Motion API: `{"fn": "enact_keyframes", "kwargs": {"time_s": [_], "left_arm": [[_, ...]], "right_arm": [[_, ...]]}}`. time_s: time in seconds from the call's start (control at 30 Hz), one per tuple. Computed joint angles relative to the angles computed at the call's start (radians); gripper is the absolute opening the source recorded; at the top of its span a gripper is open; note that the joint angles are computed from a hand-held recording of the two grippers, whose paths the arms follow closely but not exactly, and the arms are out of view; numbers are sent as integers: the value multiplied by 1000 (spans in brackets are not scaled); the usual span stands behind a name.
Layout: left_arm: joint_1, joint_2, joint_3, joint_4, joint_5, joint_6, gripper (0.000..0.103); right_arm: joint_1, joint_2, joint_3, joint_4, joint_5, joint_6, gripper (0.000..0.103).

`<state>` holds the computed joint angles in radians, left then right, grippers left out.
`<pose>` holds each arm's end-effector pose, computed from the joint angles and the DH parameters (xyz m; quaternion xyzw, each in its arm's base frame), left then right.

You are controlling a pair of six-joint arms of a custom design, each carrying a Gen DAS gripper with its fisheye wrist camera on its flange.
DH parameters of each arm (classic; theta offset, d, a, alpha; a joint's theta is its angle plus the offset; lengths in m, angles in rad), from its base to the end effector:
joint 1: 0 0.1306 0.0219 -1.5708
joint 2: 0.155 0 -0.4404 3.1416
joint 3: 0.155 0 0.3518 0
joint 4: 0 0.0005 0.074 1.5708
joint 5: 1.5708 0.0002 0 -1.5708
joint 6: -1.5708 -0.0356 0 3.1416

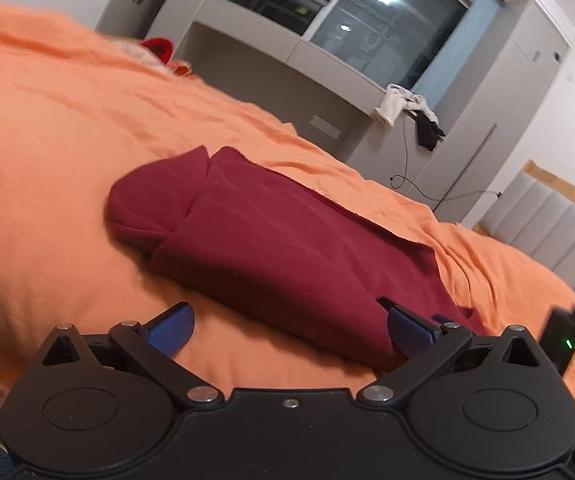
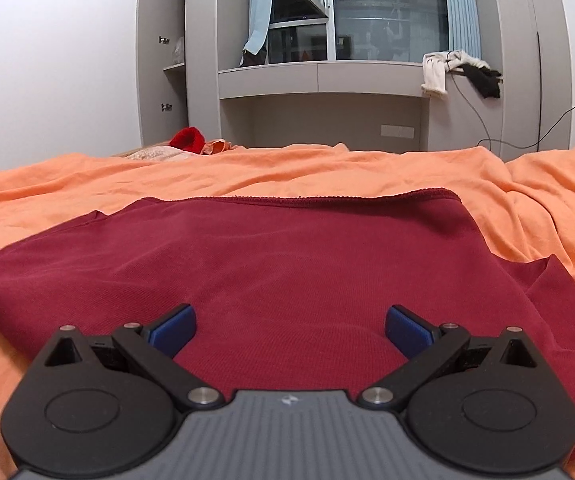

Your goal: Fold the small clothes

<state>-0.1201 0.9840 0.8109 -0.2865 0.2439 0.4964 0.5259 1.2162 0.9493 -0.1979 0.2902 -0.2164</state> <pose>0.2782 -0.0427 0.4217 -0.0947 0.8404 -0.2573 0.4675 0.3258 0.1767 0.4208 -0.0547 0.8437 0.0738 0.5290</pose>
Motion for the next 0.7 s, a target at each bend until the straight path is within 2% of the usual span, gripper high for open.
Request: {"fn": "enact_keyframes", "kwargs": {"time_s": [0.13,0.23,0.37,0.47,0.53,0.7], "left_arm": [[-4,67,46,-3,-27,78,102],[-22,118,97,-37,-95,118,102],[-53,140,102,-21,-168,82,102],[-63,129,77,11,-181,10,102],[-58,122,62,35,-174,1,102],[-45,125,62,72,-187,115,102]], "right_arm": [[8,-19,-9,-1,33,3,103],[25,-21,-26,31,70,22,103],[59,-10,-50,90,141,52,103],[75,-5,-60,121,178,66,103],[77,-3,-62,130,183,67,103],[71,-7,-71,142,179,73,103]]}}
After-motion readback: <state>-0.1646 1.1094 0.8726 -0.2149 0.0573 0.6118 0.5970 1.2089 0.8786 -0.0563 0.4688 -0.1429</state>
